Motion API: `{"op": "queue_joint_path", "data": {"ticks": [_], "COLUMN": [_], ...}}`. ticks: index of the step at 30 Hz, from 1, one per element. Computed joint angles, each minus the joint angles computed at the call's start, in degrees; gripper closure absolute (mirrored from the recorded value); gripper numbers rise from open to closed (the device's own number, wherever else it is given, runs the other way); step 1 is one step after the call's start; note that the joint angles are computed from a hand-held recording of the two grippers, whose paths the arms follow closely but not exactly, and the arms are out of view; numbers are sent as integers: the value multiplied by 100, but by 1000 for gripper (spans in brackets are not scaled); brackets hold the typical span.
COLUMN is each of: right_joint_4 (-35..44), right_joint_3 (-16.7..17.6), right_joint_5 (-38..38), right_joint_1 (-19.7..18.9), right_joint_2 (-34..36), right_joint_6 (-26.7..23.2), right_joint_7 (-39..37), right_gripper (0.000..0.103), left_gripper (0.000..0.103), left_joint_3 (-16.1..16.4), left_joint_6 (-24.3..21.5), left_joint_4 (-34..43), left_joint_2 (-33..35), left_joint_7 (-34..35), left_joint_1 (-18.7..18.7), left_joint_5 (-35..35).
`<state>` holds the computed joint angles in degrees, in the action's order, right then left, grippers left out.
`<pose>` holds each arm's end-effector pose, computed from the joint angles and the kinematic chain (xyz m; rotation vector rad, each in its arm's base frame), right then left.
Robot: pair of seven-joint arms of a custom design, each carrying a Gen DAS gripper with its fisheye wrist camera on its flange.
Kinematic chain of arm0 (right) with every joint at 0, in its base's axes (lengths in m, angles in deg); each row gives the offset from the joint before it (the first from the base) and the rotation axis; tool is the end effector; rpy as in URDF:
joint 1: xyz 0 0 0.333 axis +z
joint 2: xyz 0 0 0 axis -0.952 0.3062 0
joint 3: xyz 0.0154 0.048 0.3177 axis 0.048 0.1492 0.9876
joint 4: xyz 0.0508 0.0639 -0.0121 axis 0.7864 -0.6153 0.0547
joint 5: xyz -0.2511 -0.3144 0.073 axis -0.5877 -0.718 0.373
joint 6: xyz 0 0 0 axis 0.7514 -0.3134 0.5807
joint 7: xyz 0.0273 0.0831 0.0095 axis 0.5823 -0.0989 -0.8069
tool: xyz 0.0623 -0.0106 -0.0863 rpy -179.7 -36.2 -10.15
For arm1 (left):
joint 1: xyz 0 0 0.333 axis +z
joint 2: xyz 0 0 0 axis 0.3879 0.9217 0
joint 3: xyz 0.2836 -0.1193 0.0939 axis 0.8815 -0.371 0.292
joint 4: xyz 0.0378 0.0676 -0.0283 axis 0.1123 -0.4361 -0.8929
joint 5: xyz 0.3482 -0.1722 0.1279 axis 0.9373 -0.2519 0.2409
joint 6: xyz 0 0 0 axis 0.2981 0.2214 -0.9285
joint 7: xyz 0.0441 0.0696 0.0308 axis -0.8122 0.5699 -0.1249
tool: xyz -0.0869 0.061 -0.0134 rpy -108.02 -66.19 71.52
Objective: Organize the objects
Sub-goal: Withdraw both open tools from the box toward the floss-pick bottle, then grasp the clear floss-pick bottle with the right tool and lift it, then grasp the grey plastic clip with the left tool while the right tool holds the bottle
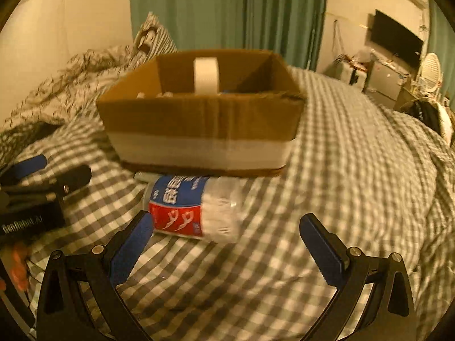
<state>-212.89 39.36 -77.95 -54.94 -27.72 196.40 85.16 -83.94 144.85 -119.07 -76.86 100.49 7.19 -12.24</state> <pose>0.3939 0.2983 0.4790 -1.6557 1.9586 -0.8008 0.4796 -0.3176 0.4810 -1.4884 2.0938 -0.8621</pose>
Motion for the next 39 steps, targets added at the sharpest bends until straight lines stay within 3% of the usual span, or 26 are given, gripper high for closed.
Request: {"op": "queue_joint_path", "data": {"ticks": [8, 9, 10, 14, 17, 22, 25, 30, 36, 39], "right_joint_4": [364, 418, 440, 137, -190, -700, -933, -1265, -1471, -1480], "right_joint_3": [-243, -287, -340, -470, -333, -199, -109, -40, 157, 261], "right_joint_5": [-89, -83, -58, 114, 82, 422, 619, 1061, 1550, 1712], "right_joint_1": [91, 121, 161, 258, 154, -212, -445, -750, -1079, -1205], "right_joint_2": [800, 907, 939, 584, -72, -970, -1349, -1758, -1904, -1884], "right_joint_6": [450, 449, 415, 592, 335, 295, 302, 593, 795, 817], "right_joint_7": [19, 20, -10, -84, -130, -112, -141, -317, -577, -631], "right_gripper": [0, 1, 9, 11, 11, 11, 11, 11, 11, 11], "left_gripper": [0, 0, 0, 0, 0, 2, 13, 22, 23, 21], "left_joint_3": [22, 18, 12, -18, -38, -98, -249, -375, -63, -286], "left_joint_6": [113, 99, 68, -47, -19, 158, -235, -736, -847, -971], "left_joint_4": [-5, 9, 36, 108, 181, 312, 664, 1378, 2019, 2238], "left_joint_2": [30, 40, 60, 92, 149, 392, 771, 1441, 1973, 2145], "left_joint_7": [-306, -348, -407, -712, -816, 1162, 2458, 3121, 2539, 2872], "left_joint_1": [88, 95, 104, 113, 78, -239, -384, -475, -810, -604], "left_joint_5": [206, 250, 322, 730, 955, -353, -1336, -1790, -894, -1319]}}
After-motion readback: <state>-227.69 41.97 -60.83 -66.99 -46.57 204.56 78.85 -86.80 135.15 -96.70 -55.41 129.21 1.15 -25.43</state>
